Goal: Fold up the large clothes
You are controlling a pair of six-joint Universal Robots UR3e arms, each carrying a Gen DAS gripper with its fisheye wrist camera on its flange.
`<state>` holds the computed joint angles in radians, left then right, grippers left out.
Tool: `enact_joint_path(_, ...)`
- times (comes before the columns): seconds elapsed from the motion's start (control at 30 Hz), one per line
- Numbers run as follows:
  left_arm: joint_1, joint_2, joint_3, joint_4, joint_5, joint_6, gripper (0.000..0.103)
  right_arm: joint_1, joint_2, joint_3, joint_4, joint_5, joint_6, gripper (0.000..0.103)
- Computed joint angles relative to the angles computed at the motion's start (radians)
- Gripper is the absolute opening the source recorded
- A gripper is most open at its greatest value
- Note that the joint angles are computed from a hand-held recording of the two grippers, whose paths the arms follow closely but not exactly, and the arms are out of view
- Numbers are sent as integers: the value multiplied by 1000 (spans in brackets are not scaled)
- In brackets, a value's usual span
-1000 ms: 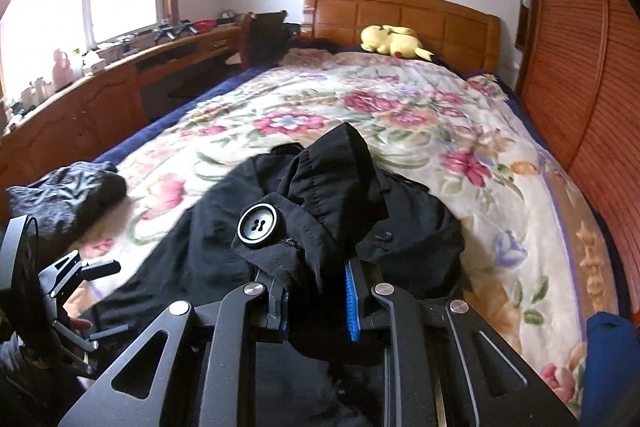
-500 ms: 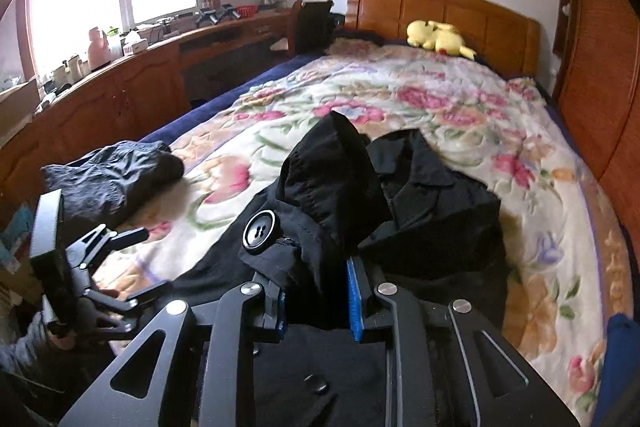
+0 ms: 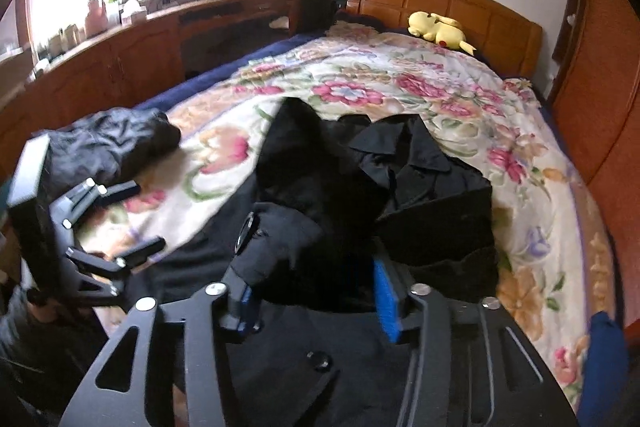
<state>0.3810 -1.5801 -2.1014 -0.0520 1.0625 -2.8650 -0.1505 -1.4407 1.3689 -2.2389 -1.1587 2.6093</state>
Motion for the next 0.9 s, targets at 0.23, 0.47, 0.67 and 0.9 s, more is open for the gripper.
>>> enact_joint_path(0.23, -25, -28, 31, -13, 24, -14, 84, 9, 1, 4, 32, -8, -64, 61)
enact_joint_path(0.47, -75, -66, 70, -9, 46, -17, 84, -83, -76, 198, -55, 33, -95, 61)
enact_joint_path(0.67, -139, -114, 122, -29, 87, -24, 84, -141, 43, 305, -215, 3, -63, 61)
enact_joint_path(0.9, -197, -165, 204, -85, 136, -22, 84, -145, 328, 265, -376, -20, 10, 61)
